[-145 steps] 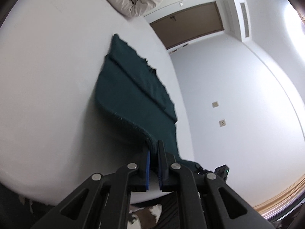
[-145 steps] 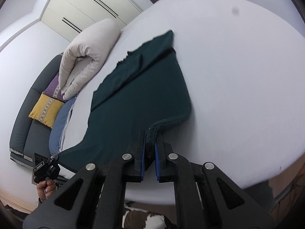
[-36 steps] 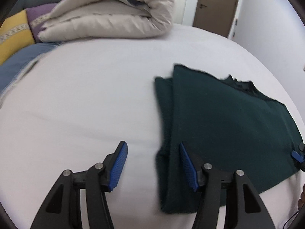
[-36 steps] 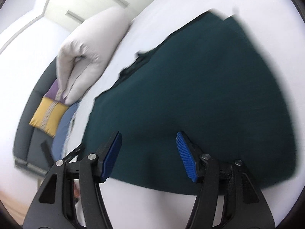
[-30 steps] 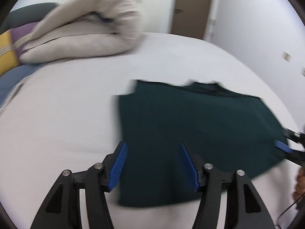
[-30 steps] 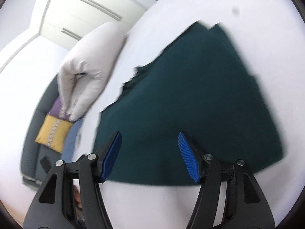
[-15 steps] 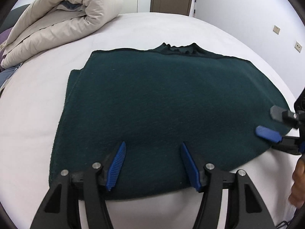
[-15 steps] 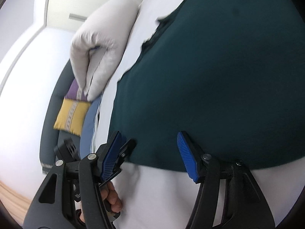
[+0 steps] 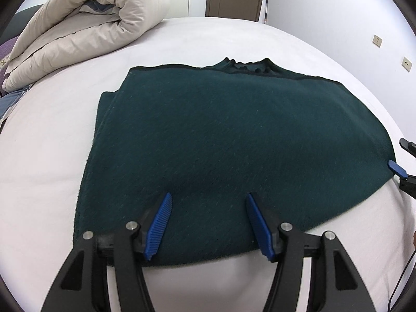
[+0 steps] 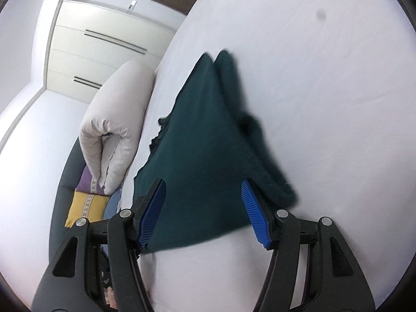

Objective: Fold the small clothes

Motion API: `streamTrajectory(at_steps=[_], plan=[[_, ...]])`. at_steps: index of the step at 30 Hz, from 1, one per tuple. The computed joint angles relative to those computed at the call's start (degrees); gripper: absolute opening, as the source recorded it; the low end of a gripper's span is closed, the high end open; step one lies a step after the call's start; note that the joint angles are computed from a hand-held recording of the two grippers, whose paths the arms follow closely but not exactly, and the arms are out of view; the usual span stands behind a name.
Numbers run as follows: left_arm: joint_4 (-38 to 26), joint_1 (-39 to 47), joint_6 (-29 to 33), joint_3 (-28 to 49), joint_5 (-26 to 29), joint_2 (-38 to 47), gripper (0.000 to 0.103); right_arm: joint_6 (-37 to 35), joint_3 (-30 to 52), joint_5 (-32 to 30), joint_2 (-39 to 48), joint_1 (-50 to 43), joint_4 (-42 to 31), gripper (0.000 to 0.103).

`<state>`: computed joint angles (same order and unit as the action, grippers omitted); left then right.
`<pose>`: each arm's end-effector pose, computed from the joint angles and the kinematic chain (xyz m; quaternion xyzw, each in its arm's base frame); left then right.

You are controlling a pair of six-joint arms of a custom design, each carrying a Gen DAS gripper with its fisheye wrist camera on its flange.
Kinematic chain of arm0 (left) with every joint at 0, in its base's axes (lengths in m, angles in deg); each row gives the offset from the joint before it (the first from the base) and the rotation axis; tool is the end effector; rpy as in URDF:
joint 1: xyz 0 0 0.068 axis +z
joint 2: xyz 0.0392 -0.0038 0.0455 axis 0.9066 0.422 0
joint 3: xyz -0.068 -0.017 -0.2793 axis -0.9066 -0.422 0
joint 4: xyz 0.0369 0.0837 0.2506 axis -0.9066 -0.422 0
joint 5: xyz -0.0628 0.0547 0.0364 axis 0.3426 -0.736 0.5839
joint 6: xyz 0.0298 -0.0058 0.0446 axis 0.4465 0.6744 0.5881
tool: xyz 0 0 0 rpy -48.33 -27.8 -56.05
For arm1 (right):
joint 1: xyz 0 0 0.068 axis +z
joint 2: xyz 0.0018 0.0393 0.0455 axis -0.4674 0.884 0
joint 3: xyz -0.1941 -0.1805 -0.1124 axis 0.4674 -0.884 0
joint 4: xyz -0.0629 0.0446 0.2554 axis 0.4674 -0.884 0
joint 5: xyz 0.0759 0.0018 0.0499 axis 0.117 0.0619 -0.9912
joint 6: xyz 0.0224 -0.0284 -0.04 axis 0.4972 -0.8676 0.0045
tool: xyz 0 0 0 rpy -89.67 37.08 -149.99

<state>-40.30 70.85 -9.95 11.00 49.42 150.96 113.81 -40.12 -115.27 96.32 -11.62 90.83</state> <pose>0.1664 0.0133 0.1220 -0.0240 0.9511 -0.0302 0.3065 0.2074 0.0774 0.1541 0.1796 0.8611 0.4167 0.2293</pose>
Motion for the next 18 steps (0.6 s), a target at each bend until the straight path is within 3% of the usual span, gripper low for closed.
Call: streamTrajectory(at_steps=[8,10,14,18], plan=[[-4.4,4.9,2.2,0.0,3.0,-4.2,0.063,0.7,2.0,4.2,-7.5,3.2,-9.2,0.061],[-5.8,8.1,3.4,0.1,4.6,-5.6,0.063,3.7,4.5,7.7,-3.0,10.3,-4.4,0.061],[-7.1,16.1,7.3,0.4,9.3,-5.6,0.063,4.9,8.6,8.3,2.6,18.1,-1.4,0.061],[-6.5,19.1,10.2,0.0,9.9,-4.4,0.063,5.1,14.3,8.1,11.9,23.8,0.7,0.062]])
